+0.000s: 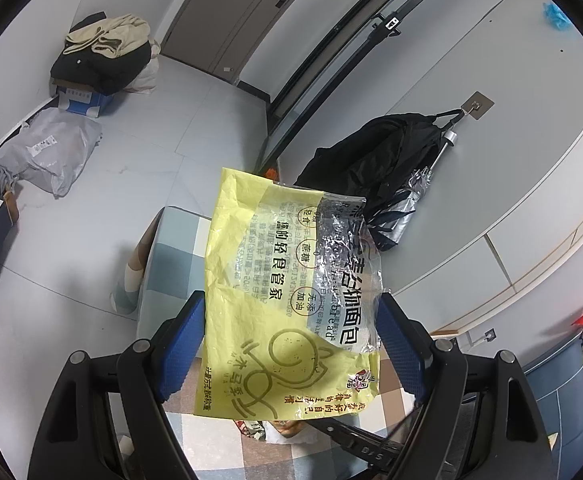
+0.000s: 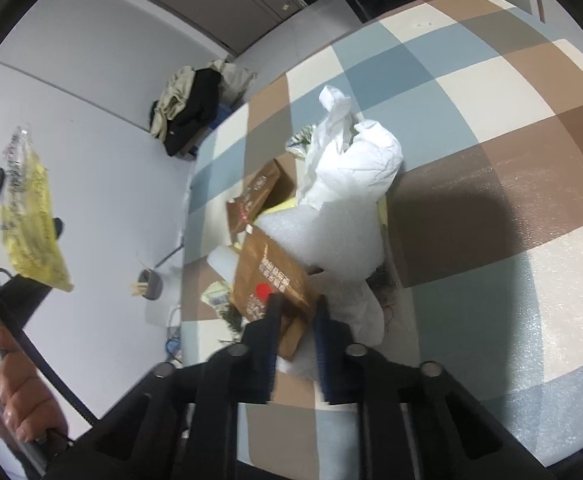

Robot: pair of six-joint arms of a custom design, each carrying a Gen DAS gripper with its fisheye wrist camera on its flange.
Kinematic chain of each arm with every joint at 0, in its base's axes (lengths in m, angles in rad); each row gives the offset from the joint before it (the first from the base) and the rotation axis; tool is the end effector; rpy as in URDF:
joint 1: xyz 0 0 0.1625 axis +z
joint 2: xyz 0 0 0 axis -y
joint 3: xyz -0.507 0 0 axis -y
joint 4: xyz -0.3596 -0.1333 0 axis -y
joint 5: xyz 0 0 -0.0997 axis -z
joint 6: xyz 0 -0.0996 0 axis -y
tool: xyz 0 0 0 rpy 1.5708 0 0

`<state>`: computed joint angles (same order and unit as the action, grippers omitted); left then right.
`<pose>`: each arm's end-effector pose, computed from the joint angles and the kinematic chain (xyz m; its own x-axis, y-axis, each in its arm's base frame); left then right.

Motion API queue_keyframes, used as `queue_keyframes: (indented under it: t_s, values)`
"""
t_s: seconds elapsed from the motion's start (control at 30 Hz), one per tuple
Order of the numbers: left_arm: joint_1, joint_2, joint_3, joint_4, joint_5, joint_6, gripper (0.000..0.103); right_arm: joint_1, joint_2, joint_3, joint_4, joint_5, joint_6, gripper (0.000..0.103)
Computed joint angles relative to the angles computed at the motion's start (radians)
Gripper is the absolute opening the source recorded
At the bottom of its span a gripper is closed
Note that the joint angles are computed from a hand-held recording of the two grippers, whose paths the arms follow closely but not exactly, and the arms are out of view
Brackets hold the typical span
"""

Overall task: Collect trash
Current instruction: 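Lift the yellow bag with the left gripper while the right gripper approaches the pile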

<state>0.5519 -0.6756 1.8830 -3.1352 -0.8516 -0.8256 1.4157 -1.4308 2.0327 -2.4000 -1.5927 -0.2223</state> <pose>-0.4433 -0.5065 0.1081 -0.9868 -0.0085 -0.1617 0.1070 0.7152 -0.6906 0.0544 -0.5011 0.3864 -0.9959 -0.0568 0.0705 -0.0708 0.9740 -0.2151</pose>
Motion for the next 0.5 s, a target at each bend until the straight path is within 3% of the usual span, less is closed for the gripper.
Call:
queue_keyframes:
  t_s: [0.5]
  values:
    - [-0.003, 0.008, -0.011, 0.052, 0.015, -0.03, 0.08, 0.024, -0.068, -0.013, 0.025, 0.092, -0.121, 0.002]
